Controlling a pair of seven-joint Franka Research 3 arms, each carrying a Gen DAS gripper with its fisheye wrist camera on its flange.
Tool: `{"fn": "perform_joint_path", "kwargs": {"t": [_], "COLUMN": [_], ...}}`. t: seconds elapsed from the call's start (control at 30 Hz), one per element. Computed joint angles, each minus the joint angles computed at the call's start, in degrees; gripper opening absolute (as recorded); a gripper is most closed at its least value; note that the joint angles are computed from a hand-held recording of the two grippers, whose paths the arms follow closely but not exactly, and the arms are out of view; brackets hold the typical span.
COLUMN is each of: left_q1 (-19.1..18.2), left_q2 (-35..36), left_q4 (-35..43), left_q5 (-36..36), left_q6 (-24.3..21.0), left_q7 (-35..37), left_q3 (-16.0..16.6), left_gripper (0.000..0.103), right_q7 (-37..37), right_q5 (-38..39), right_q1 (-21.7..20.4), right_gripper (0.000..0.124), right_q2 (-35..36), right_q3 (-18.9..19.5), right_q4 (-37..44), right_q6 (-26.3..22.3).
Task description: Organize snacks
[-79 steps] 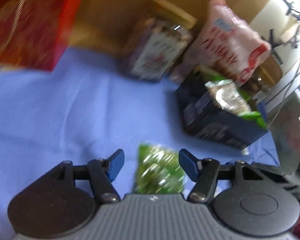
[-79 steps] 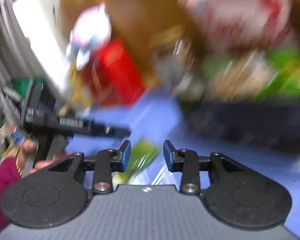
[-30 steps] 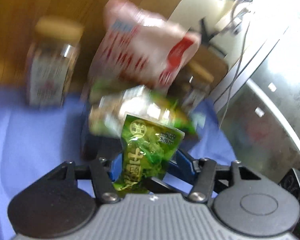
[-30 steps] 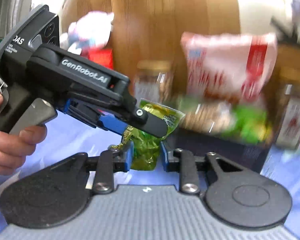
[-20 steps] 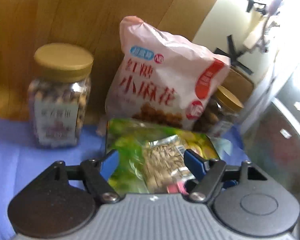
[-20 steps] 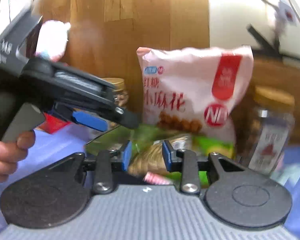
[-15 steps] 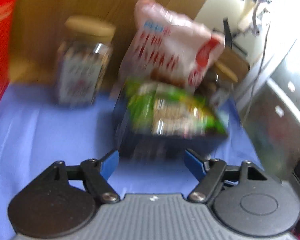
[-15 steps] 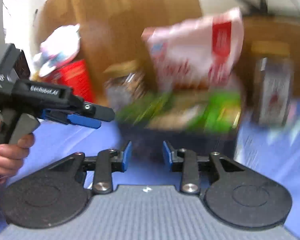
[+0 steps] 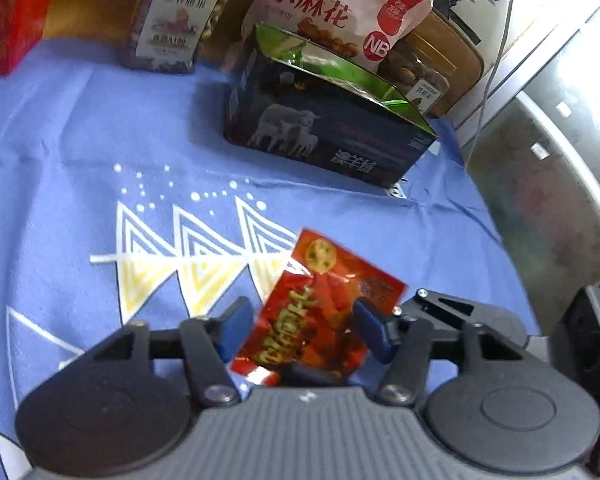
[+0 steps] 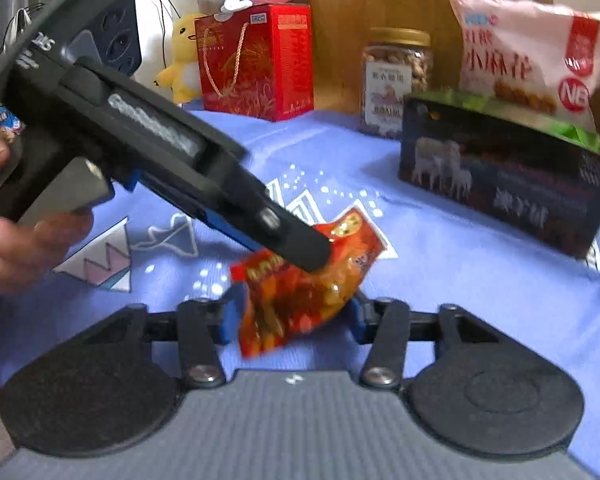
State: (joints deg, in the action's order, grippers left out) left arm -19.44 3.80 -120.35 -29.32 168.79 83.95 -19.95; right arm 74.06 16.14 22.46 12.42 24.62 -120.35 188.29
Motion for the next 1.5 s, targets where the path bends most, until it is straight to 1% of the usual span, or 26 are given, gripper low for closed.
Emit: {"fn": "perform_joint_path", "kwargs": {"t": [0.03,0.07,0.1,0.13,0.17,0.2,0.27,0.33,0.37,0.5,0.53,0.57,0.6,0.63,0.67,0.7,0.73,0.77,0.8,0.83,0.9,1.0,1.13,1.27,1.33,1.5], "left_q1": [1.13,0.27,0.66,0.93,0.81,0.84,0.29,-0.33,-0.71,-3.65,-5.65,-6.61,-7.89,-8.59,-9.05,-9.87,-9.92,-9.35,-8.99,-9.46,-11.34,-15.11,-18.92,-21.00,-21.03,-20.18], "left_q2": [0.00,-0.06,0.10,0.22,0.77,1.46,3.68,6.82,8.77,17.59,20.56,22.93,26.17,28.69,31.36,33.66,34.82,35.15,34.85,33.93,32.19,26.76,20.45,14.84,12.53,7.91], "left_q4": [-0.16,-0.01,0.75,1.60,2.67,4.30,8.33,13.55,16.76,30.85,35.45,38.95,43.80,47.53,51.72,55.37,57.02,57.07,56.16,54.51,52.40,45.11,37.38,30.76,27.99,22.34], "left_q5": [0.28,-2.70,-6.09,-8.61,-9.00,-8.75,-2.96,5.02,8.59,21.61,25.59,27.95,30.53,32.40,33.90,35.59,36.50,36.82,37.54,39.32,44.21,53.54,64.67,72.86,74.73,78.68], "left_q6": [0.43,0.47,0.08,-0.05,0.12,0.21,0.55,1.09,1.10,-0.77,-1.73,-2.80,-4.66,-6.75,-9.61,-13.03,-14.64,-14.88,-14.41,-13.82,-14.19,-13.53,-14.43,-17.21,-18.92,-22.27], "left_q7": [-1.12,0.72,3.11,5.16,5.68,6.21,3.61,0.21,-1.32,-8.66,-12.25,-14.56,-17.14,-19.00,-20.45,-22.77,-24.09,-24.46,-25.07,-26.96,-31.30,-39.76,-49.75,-57.58,-60.00,-64.35], "left_q3": [-1.14,-0.39,-0.88,-1.12,-1.07,-0.99,-0.11,0.94,1.57,5.99,8.81,10.26,12.16,13.27,13.93,15.11,15.12,14.22,13.65,14.30,16.71,21.13,24.18,24.06,22.83,19.27], "left_gripper": [0.052,0.047,0.045,0.045,0.045,0.045,0.045,0.045,0.045,0.048,0.050,0.050,0.050,0.050,0.050,0.050,0.050,0.050,0.050,0.050,0.050,0.050,0.052,0.058,0.066,0.070], "right_q7": [-0.23,0.62,1.88,4.18,4.96,2.48,2.36,0.98,0.86,0.35,4.13,11.92,17.08,18.35,15.84,10.17,8.04,8.06,9.48,10.80,11.44,10.22,6.71,4.81,4.67,4.93], "right_q5": [1.63,1.52,0.31,-3.03,-4.80,-2.55,-2.43,-0.63,-0.15,0.92,-2.63,-9.79,-13.60,-13.40,-9.17,-0.93,4.07,6.43,6.47,7.05,9.69,15.38,24.26,29.95,31.03,31.99], "right_q1": [2.61,3.21,1.82,-1.58,-3.99,-4.39,-1.80,3.16,4.69,7.54,8.99,11.28,14.30,18.06,22.30,26.97,31.38,34.07,34.96,36.49,38.86,42.64,47.02,47.52,46.83,44.75], "right_gripper": [0.045,0.042,0.039,0.039,0.038,0.038,0.038,0.038,0.038,0.039,0.039,0.040,0.040,0.042,0.052,0.058,0.058,0.058,0.060,0.060,0.060,0.060,0.060,0.060,0.060,0.062], "right_q2": [-0.48,-0.62,-0.74,-0.42,-0.52,-0.39,-0.13,0.85,1.62,7.58,9.23,11.10,13.15,14.53,15.74,17.03,17.78,17.70,17.07,16.22,13.95,10.19,6.20,2.28,-0.03,-3.80], "right_q3": [-2.70,-3.41,-2.22,0.42,2.09,2.58,-1.26,-7.51,-9.79,-15.80,-18.76,-23.50,-28.50,-33.51,-38.51,-43.51,-48.44,-51.37,-52.30,-53.82,-55.29,-56.51,-56.60,-53.77,-51.71,-46.62], "right_q4": [-0.14,-0.47,-0.88,-1.37,-1.93,-1.50,0.24,3.47,5.30,16.15,18.51,21.17,24.08,25.98,27.53,28.66,28.44,27.09,25.37,23.28,19.04,12.95,7.11,3.26,1.40,-2.05], "right_q6": [0.12,0.88,1.90,3.42,4.94,6.00,7.35,8.21,8.65,7.37,6.70,5.57,4.11,2.28,-0.55,-2.48,-2.78,-2.17,-0.89,0.58,4.23,10.07,15.76,16.98,16.45,18.39]}}
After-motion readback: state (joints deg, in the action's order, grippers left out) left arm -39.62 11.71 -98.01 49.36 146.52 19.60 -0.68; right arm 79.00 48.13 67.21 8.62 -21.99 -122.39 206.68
